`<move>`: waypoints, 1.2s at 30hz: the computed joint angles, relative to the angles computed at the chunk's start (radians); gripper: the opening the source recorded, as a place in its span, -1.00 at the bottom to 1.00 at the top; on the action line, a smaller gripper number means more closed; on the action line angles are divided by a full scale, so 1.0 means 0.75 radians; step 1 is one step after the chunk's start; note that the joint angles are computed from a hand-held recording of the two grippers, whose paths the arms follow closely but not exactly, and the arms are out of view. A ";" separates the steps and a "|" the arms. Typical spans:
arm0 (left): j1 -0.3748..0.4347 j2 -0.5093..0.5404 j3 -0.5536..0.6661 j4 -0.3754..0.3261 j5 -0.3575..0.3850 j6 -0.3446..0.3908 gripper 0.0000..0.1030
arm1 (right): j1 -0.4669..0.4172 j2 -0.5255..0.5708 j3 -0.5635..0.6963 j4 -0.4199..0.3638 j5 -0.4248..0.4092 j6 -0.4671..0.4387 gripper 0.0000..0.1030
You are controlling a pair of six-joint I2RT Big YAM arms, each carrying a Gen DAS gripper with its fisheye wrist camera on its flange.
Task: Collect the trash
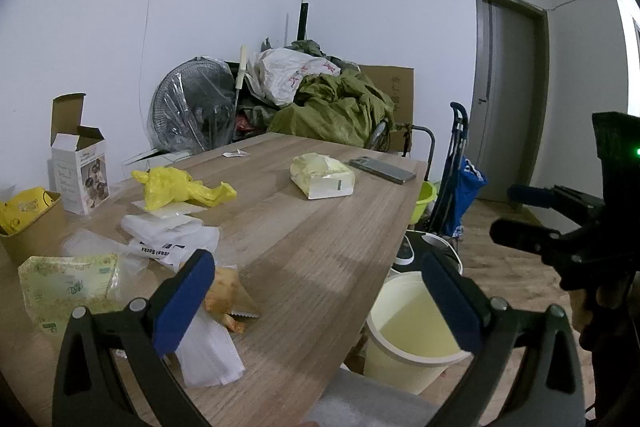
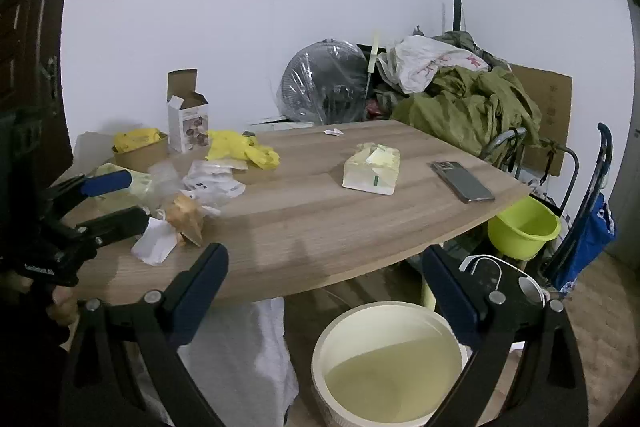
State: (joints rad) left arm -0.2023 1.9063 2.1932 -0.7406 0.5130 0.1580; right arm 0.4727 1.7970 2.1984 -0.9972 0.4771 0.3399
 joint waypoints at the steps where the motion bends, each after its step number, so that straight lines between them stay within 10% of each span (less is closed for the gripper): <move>1: -0.003 -0.001 0.002 -0.006 -0.002 -0.001 1.00 | 0.001 0.000 0.000 0.003 0.000 0.001 0.88; 36: 0.003 -0.006 -0.014 0.010 0.024 -0.019 1.00 | -0.001 -0.011 -0.031 0.026 -0.006 0.004 0.88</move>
